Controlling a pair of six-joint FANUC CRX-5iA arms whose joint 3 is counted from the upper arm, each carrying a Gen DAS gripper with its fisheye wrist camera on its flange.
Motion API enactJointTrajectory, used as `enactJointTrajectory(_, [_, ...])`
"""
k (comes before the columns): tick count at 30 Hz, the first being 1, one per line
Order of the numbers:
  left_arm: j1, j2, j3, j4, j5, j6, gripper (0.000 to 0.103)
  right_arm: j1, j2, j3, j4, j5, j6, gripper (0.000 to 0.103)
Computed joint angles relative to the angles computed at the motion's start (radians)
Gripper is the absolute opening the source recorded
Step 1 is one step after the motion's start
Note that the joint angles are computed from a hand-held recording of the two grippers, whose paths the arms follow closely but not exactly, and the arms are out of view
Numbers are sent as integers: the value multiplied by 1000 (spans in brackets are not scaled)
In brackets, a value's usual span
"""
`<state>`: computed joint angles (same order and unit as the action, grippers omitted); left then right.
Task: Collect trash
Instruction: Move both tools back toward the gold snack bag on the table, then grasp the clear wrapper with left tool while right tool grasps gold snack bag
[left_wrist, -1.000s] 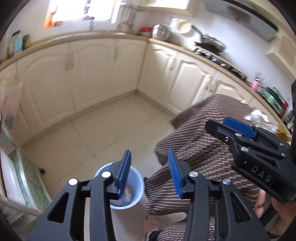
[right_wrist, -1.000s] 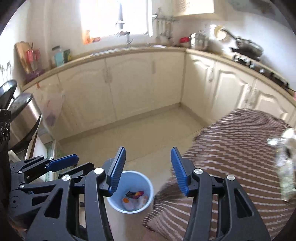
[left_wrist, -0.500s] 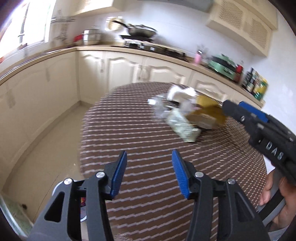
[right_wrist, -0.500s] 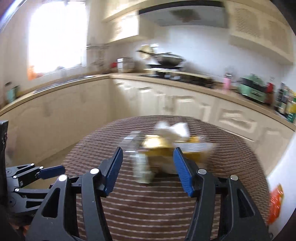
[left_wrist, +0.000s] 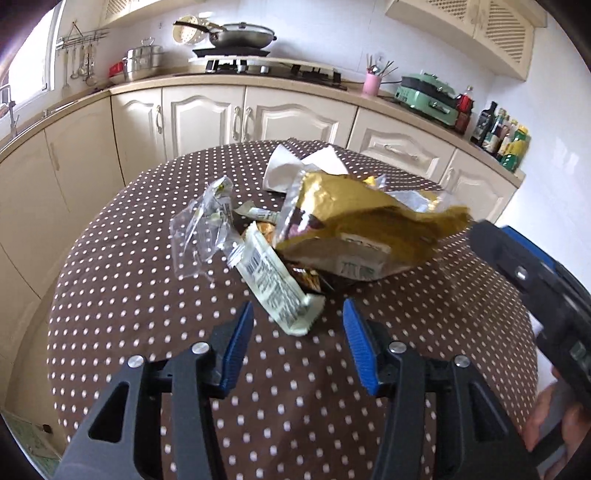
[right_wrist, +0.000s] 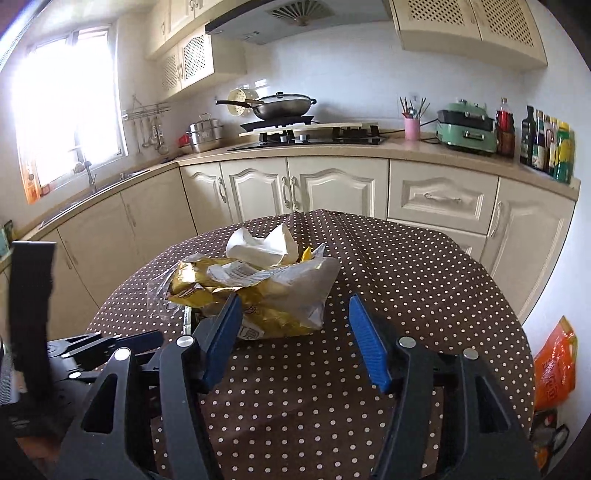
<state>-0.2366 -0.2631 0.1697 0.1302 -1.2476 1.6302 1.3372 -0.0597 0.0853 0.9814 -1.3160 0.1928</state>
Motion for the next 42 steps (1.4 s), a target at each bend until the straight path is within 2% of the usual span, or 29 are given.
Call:
enactJointTrajectory(2, [12,18,5,16,-6,0,49,-5,0,2,-7,8,3,58])
enactJointTrajectory(3, [15,23,6,17,-5,6,46,-7,-1,2,-10,14,4,58])
enactJointTrajectory(4, [22,27,3,24,-5,6,40,-8,1,5,-12,20,4,59])
enactJointTrajectory(5, [41,25,-12,58,-2,-12,27,-12,1,7,-15,26,6,60])
enactJointTrajectory(7, [55,22,-23,76,5,-26,20,-17,3,9,-21,35,9,61])
enactJointTrajectory(9, [68,12,-38,92,13,-43,8,-23,6,16,-32,50,13,62])
enactJointTrajectory(13, [111,-43,-92,143,39,-90,7,-41,1,21,-68,100,9,62])
enactJointTrajectory(17, [144,-88,-126,174,40,-126,7,-68,18,55,-143,99,10,62])
enactJointTrajectory(18, [154,-98,-136,188,41,-135,7,-75,14,53,-161,114,6,58])
enactJointTrajectory(20, [184,-127,-163,230,44,-168,7,-87,7,52,-194,136,10,22])
enactJointTrajectory(23, [213,-160,-185,263,41,-196,7,-78,14,66,-197,108,27,9])
enactJointTrajectory(26, [262,-202,-216,318,35,-231,7,-45,11,66,-157,71,2,9])
enactJointTrajectory(27, [283,-216,-227,337,33,-243,7,-36,9,63,-142,61,-15,11])
enactJointTrajectory(28, [296,-228,-233,347,31,-250,7,-22,-1,50,-113,50,-53,22])
enactJointTrajectory(29, [317,-245,-243,363,28,-265,7,-8,-7,44,-91,32,-85,35])
enactJointTrajectory(30, [324,-254,-246,365,27,-265,7,3,-6,46,-73,7,-106,65])
enactJointTrajectory(31, [347,-268,-254,379,19,-277,7,13,-5,45,-53,-14,-123,71])
enactJointTrajectory(35, [391,-292,-263,409,0,-299,7,24,1,49,-56,-33,-137,71])
enactJointTrajectory(38, [431,-313,-275,434,-15,-322,7,4,-28,14,-77,32,-247,71])
enactJointTrajectory(41, [453,-322,-277,440,-25,-331,7,-20,-10,33,-75,29,-293,71])
enactJointTrajectory(42, [468,-326,-280,448,-31,-337,7,-34,-4,42,-97,35,-295,64])
